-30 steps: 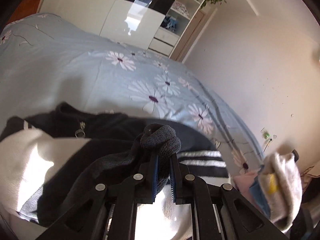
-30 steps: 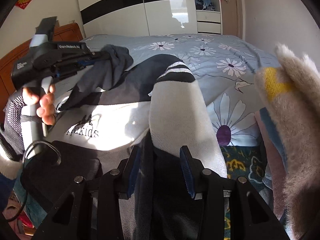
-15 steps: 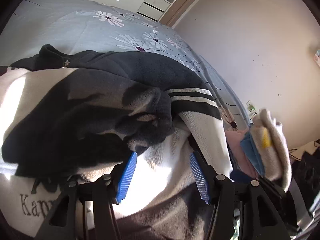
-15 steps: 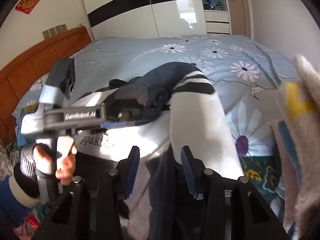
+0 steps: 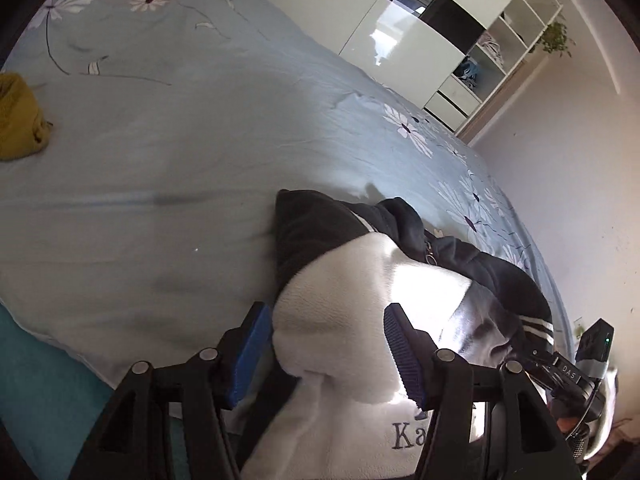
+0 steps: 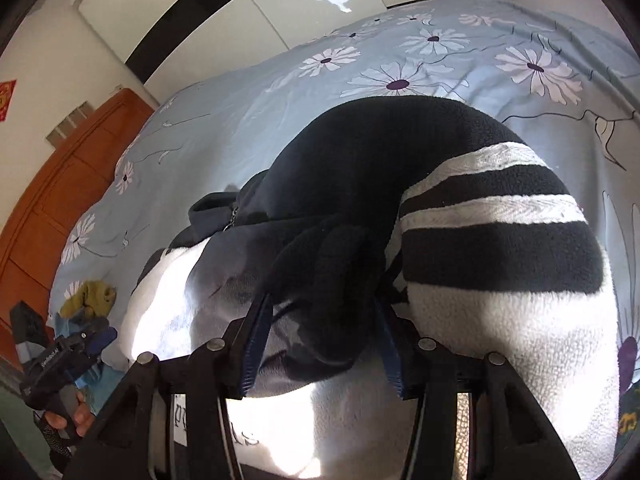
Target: Fold clothes
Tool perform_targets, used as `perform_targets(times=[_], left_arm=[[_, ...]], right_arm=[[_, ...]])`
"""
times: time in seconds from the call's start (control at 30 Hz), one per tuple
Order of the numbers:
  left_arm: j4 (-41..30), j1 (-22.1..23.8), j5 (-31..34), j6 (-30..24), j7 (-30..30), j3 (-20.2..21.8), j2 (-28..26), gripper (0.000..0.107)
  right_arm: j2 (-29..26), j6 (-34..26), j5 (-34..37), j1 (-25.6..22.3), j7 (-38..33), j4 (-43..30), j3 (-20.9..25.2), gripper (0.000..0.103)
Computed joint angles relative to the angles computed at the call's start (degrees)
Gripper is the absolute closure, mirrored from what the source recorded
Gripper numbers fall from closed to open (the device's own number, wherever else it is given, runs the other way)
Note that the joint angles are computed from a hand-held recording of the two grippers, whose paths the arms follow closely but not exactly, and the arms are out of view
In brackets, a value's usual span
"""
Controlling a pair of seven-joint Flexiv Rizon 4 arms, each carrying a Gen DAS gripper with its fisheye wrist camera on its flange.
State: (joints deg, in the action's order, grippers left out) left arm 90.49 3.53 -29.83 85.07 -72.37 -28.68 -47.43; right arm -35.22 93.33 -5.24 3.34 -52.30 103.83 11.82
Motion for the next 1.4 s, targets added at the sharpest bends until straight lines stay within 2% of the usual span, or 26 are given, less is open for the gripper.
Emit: perform_targets(times=[0.07,0.1,0.2,0.27,0.33,0.37,0.47,0.53,0.6,0.63,0.67,0.77,0.83,0.9,0.93,1.0,1.07,1.1,1.17,1.2,1.23,1.33,1.4], left_arm=[[-3.3,1.1,-1.2,-2.7,0.4,-1.5,-2.8,0.044],[-5.4,0.3,-1.5,-4.4,0.2,-0.7,-3.8,0.044],[-12.0,-2.5,-2.1,-9.1,-0.4,2.6,-6.8,0.044],[-16.3,-4.7,-1.9,-11.9,-0.7,5.3,-8.6,0.044],[-21.0,-7.7,-0.4,-14.5,-2.5,9.8,-10.4,0.044],[-23.1,-8.6,0.2,-15.7,-3.0,11.2,-11.4,0.044],[-28.1,-9.0,-0.3,-21.5,-3.9,11.6,-14.2,0.043],[-29.8,-8.9,-0.9,-23.4,-3.4,11.0,-15.5,0.043],[-29.2,-8.5,-1.7,-22.1,-1.2,9.6,-15.5,0.046],[-28.8,-8.4,-2.0,-21.3,-0.2,9.1,-15.5,0.057],[-28.7,-8.7,-1.9,-21.1,0.2,9.4,-15.3,0.077],[-26.4,-9.2,-1.9,-17.2,1.2,9.4,-13.5,0.087],[-24.1,-8.5,-2.2,-13.4,3.1,7.8,-11.9,0.088],[-21.9,-6.7,-2.9,-10.3,5.7,5.4,-10.4,0.088],[-22.1,-6.3,-2.8,-10.6,6.0,5.7,-9.9,0.088],[-23.0,-7.0,-1.8,-11.3,4.7,8.8,-9.1,0.088],[-24.5,-8.1,-0.3,-12.6,2.7,12.2,-9.4,0.088],[-25.5,-8.6,0.6,-13.7,1.7,13.7,-9.8,0.088],[-27.4,-10.4,3.0,-16.7,-1.1,17.5,-11.0,0.087],[-27.6,-10.8,4.0,-17.6,-2.1,18.3,-11.4,0.085],[-27.2,-10.7,4.3,-17.6,-2.9,18.3,-11.6,0.082],[-23.0,-8.1,2.4,-15.2,-2.2,13.8,-10.5,0.073],[-18.7,-7.1,1.9,-12.8,-2.1,12.7,-8.2,0.066]], right_arm=[[-0.3,-0.3,0.1,-1.1,-0.3,-1.0,1.2,0.073],[-0.1,-0.5,-0.1,-1.3,-0.7,-1.3,1.5,0.084],[1.2,2.1,-1.7,-0.9,-3.7,-1.0,0.5,0.085],[1.4,10.4,-2.9,-1.6,-7.0,0.8,0.9,0.085],[1.7,9.9,-3.9,-1.2,-6.4,1.2,-0.3,0.085],[1.7,7.1,-4.5,-1.0,-5.7,1.0,-0.9,0.085],[1.4,0.0,-4.8,0.9,-4.4,1.2,-3.7,0.085],[0.5,0.7,-3.7,-0.3,-4.9,1.3,-2.3,0.085],[0.0,0.7,-3.2,-1.2,-5.3,1.1,-1.2,0.085],[0.1,0.0,-3.4,-0.8,-5.4,1.0,-1.7,0.085],[0.3,-0.6,-3.5,-0.3,-5.6,0.9,-2.2,0.085],[1.2,-2.0,-3.9,1.7,-5.6,1.4,-4.5,0.084],[1.7,-2.3,-3.8,2.8,-5.4,1.6,-5.7,0.084],[1.5,-2.3,-3.5,1.8,-6.1,1.1,-4.2,0.084],[1.0,-2.3,-2.9,0.2,-6.9,0.3,-1.8,0.084],[-0.3,-2.5,-2.0,-1.7,-8.0,-1.9,1.4,0.084],[-1.6,-3.5,-2.1,-0.8,-8.4,-4.0,1.4,0.084],[-2.2,-4.5,-2.6,0.5,-8.4,-5.1,0.3,0.084],[-2.6,-7.2,-5.5,4.7,-5.5,-5.9,-4.9,0.084],[-2.7,-8.1,-4.1,5.3,-6.4,-6.3,-5.5,0.084],[-2.9,-8.8,-4.0,5.3,-6.2,-6.6,-5.7,0.084],[-2.6,-10.2,-3.6,4.6,-6.6,-6.7,-5.2,0.084],[-1.6,-11.4,-3.4,4.3,-8.0,-6.3,-4.8,0.078]])
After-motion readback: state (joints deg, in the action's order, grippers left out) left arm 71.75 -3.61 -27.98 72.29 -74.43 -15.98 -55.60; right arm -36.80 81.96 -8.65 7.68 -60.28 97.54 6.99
